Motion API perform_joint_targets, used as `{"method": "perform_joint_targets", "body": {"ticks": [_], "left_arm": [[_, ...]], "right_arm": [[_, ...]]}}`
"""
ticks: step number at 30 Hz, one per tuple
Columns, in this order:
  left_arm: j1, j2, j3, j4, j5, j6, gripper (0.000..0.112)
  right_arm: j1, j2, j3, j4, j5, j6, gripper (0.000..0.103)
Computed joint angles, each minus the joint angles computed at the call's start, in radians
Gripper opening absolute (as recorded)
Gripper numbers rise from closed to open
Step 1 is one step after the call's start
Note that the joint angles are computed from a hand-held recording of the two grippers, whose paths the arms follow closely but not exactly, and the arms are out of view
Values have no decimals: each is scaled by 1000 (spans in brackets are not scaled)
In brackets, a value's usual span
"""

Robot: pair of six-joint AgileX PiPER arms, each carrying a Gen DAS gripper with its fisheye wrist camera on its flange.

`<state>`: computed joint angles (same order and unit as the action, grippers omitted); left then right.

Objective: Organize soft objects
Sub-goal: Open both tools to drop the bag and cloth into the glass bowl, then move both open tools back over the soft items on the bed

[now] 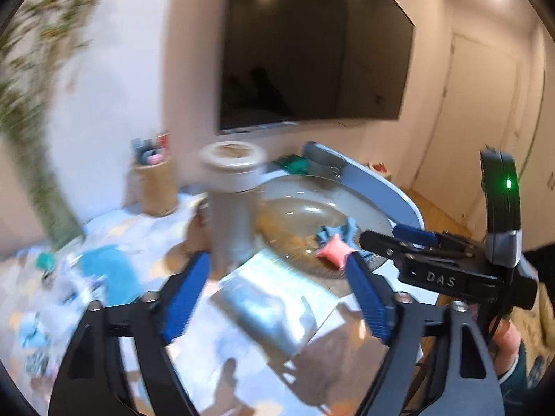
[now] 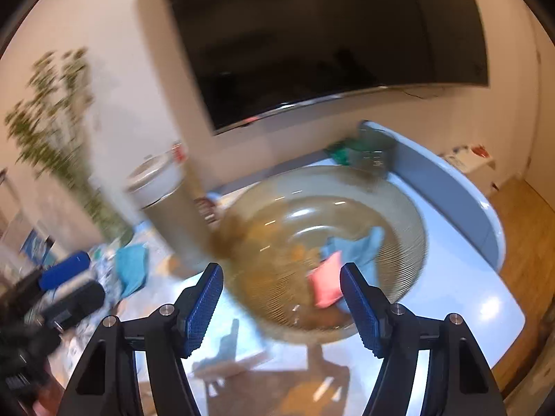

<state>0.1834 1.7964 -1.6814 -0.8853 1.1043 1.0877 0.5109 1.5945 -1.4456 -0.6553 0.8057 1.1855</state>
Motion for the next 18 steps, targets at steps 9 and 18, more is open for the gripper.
{"method": "perform_joint_targets", "body": {"ticks": [9, 18], "left_arm": [[407, 75, -104, -29, 67, 33, 89], [610, 302, -374, 54, 107, -98, 89]], "right_arm": [[224, 157, -184, -8, -23, -45, 83], [325, 580, -761, 244, 132, -365, 83]]}}
